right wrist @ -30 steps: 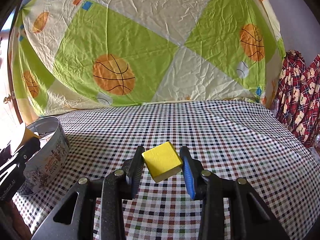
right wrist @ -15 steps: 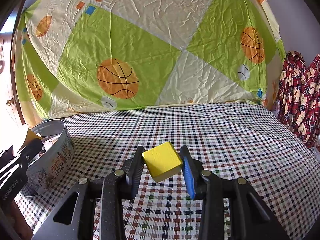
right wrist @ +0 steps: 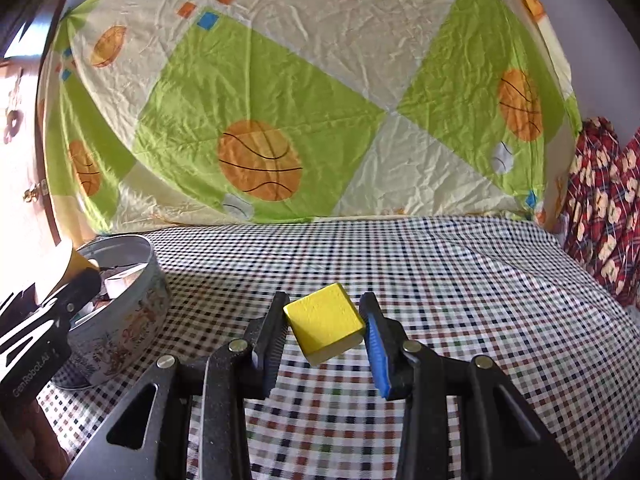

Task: Organize rigid objects
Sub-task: 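Carry the toy block over the tin with the left tool while the right tool carries the cube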

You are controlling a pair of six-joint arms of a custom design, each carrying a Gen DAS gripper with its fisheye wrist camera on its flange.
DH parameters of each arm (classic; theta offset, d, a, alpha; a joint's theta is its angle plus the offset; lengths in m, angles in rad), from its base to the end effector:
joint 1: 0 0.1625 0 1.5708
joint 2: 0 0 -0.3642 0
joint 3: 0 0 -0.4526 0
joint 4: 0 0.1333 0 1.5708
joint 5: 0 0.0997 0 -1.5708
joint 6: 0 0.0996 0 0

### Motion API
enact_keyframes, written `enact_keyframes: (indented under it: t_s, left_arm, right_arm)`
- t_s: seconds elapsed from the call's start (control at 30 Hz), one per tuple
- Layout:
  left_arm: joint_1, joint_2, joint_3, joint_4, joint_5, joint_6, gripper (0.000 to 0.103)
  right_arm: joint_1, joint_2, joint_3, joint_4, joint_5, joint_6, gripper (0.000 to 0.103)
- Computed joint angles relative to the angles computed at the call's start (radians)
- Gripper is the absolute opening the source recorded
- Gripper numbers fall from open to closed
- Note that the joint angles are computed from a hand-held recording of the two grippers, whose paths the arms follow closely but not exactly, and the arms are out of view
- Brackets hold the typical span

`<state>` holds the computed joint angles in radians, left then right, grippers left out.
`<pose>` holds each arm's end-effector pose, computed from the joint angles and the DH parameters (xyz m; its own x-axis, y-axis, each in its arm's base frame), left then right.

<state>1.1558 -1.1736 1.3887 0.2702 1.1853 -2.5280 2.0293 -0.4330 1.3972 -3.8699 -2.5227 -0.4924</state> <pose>-0.0930 -0.6346 0.2705 -0.6946 0.3024 -0.6527 0.7192 0.3091 -0.6222 0.3425 -0.5760 0.0269 -0.7184 0.3005 0.6274 -0.5028 0.3990 -0.7668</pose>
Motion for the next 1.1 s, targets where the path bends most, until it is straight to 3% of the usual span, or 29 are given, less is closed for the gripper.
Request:
enact_keyframes:
  t_s: [1.1]
  left_arm:
    - [0.058, -0.001, -0.071, 0.045, 0.016, -0.049, 0.055]
  right_arm:
    - [0.041, 0.129, -0.157, 0.009, 0.051, -0.051, 0.039]
